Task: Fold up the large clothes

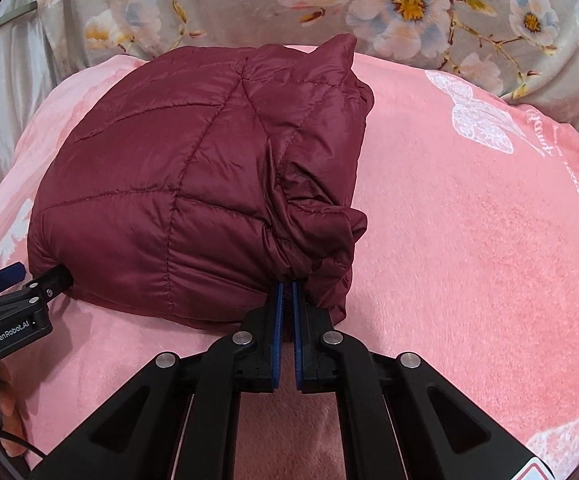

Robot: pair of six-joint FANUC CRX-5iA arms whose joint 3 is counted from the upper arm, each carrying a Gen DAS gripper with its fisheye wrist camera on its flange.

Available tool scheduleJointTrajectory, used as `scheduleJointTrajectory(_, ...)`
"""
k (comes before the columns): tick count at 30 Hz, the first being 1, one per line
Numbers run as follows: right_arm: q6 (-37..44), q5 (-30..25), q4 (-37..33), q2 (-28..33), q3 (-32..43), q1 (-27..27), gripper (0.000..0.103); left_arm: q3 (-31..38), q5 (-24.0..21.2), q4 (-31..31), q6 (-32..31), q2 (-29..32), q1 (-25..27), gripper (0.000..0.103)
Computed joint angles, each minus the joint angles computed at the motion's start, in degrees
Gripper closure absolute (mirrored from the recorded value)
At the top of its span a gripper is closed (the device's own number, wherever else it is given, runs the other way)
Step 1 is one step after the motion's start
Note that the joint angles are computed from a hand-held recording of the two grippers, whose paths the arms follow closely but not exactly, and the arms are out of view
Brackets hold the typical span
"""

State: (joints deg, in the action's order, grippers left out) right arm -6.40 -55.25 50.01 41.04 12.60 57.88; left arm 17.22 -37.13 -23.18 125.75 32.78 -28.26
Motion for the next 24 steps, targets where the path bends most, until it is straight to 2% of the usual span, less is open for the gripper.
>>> scheduleJointTrajectory(7, 0.8, -1.4, -0.1, 0.7, 1.1, 0.2, 0.1, 1.6, -2.3, -4.6, 2.9, 0.3, -1.6, 0.011)
scheduleJointTrajectory(10, -2.3, 0.0, 2.1, -0.5, -1.3, 0.2, 0.099, 2.7, -4.1, -7.9, 5.1, 0.5, -2.8, 0.011)
scheduleJointTrajectory(11, -4.3, 0.4, 3.6, -1.3, -2.7, 0.3, 0.095, 3.1, -4.9, -9.1, 5.9, 0.6, -3.3, 0.011)
scheduleJointTrajectory(13, -9.2, 0.8, 6.2, -3.8, -6.6, 1.5, 0.077, 3.0, -6.9, -13.8, 9.6, -0.3, -5.2, 0.012)
scheduleJointTrajectory(14, -11.7, 0.9, 7.7, -5.4, -9.0, 2.5, 0.055, 1.5, -7.0, -15.7, 11.9, -1.7, -6.1, 0.012)
scheduleJointTrajectory(15, -13.8, 0.4, 9.4, -6.4, -10.8, 3.5, 0.04, -0.2, -6.2, -16.3, 13.0, -3.1, -6.5, 0.012)
scheduleJointTrajectory(17, -17.5, -3.9, 13.2, -8.5, -14.7, 6.9, 0.034, -5.6, -4.3, -17.2, 15.7, -7.4, -8.0, 0.012)
scheduleJointTrajectory(21, -20.1, -11.8, 14.2, -10.4, -18.9, 12.9, 0.023, -11.6, -6.3, -23.6, 25.5, -13.4, -13.4, 0.01)
scheduleJointTrajectory(24, -22.9, -16.6, 14.0, -11.8, -21.7, 16.9, 0.021, -15.2, -8.6, -29.0, 32.9, -17.2, -17.9, 0.009)
